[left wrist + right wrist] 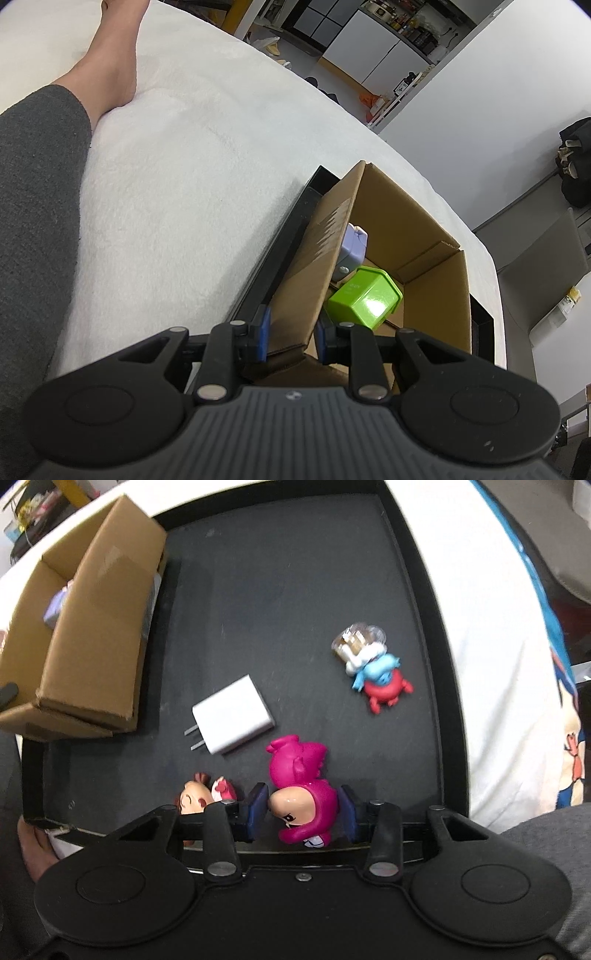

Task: Organize rigid objects
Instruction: 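Move the right gripper back over the remaining toys on the tray, then close the right gripper on the pink figure and lift it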

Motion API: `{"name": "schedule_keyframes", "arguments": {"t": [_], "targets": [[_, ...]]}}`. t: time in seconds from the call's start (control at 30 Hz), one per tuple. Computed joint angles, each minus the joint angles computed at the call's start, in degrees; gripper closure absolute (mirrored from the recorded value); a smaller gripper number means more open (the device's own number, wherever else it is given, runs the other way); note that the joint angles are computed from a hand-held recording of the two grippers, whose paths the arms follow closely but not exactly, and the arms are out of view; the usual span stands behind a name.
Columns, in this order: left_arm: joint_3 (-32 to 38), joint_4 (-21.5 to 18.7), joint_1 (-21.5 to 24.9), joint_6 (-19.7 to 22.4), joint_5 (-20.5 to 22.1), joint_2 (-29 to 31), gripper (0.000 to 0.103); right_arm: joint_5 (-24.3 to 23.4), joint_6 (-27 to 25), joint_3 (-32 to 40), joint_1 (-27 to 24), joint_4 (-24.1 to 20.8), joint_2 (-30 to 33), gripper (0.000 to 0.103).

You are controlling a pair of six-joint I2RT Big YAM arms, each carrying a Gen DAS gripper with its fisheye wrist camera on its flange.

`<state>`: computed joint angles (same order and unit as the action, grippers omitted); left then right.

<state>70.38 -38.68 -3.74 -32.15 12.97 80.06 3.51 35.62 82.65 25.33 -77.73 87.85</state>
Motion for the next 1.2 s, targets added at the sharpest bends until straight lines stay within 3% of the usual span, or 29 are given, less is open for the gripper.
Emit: {"name": "schedule_keyframes", "arguments": {"t": [0.37, 1.2], "targets": [[0.17, 0.07, 0.28, 0.48, 1.04, 0.40, 0.080, 2.75, -0.01, 3.06, 0.84, 0.01, -1.73, 0.062], [0.13, 0.05, 0.24, 0.84, 2.13, 0.47, 0.080, 6.47, -4.03, 18.62, 4.38, 1.53, 6.07, 0.062]]}}
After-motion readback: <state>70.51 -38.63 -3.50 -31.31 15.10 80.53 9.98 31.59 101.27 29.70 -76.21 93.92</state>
